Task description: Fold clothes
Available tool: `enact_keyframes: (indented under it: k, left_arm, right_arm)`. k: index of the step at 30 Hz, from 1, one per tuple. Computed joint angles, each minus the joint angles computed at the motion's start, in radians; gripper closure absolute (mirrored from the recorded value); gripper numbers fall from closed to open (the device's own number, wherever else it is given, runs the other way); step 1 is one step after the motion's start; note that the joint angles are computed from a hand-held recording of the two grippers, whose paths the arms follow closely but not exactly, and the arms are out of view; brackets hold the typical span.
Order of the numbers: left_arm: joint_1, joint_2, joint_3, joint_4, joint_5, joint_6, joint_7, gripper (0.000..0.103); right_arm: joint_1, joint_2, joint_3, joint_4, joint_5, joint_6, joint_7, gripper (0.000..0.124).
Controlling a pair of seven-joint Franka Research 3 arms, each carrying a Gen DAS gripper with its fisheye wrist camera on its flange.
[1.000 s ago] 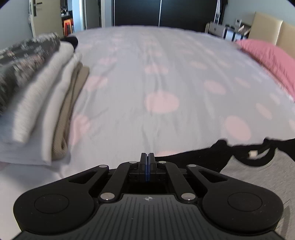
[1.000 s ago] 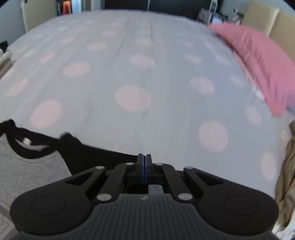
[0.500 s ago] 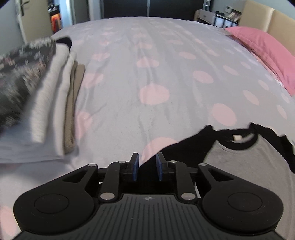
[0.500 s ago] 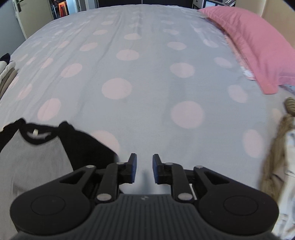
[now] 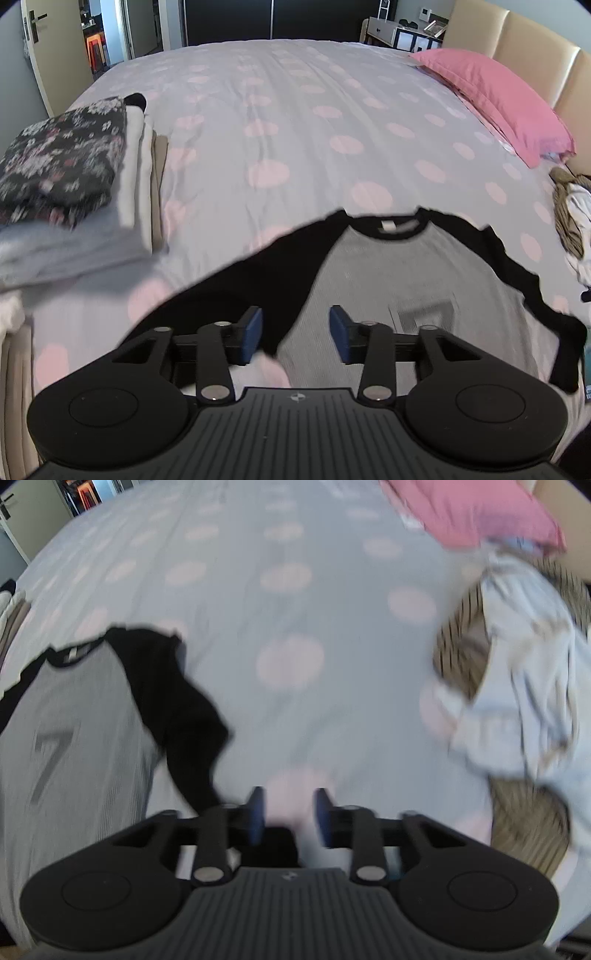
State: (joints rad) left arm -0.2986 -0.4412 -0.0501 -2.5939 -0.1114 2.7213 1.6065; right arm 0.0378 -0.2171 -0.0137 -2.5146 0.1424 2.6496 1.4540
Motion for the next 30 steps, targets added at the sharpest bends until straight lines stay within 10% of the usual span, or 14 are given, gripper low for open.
enact_keyframes:
  k: [10, 14, 30]
  left_arm:
    - [-0.027, -0.089, -0.001, -0.069, -0.021, -0.049, -0.059, 0.062]
    - [-0.042, -0.081, 0.0, -0.065, -0.027, -0.037, -0.059, 0.062]
    - [-0.04, -0.049, -0.031, -0.04, 0.021, -0.054, -0.065, 0.062]
  right_arm:
    - [0.013, 0.001, -0.01, -0.042, 0.045, -0.036, -0.074, 0.068]
    - [0.028, 0.022, -0.019, -0.019, 0.098, -0.082, -0.119, 0.115]
    - [0.192, 0.004, 0.01, 0.075, 0.411, -0.032, -0.373, 0.114]
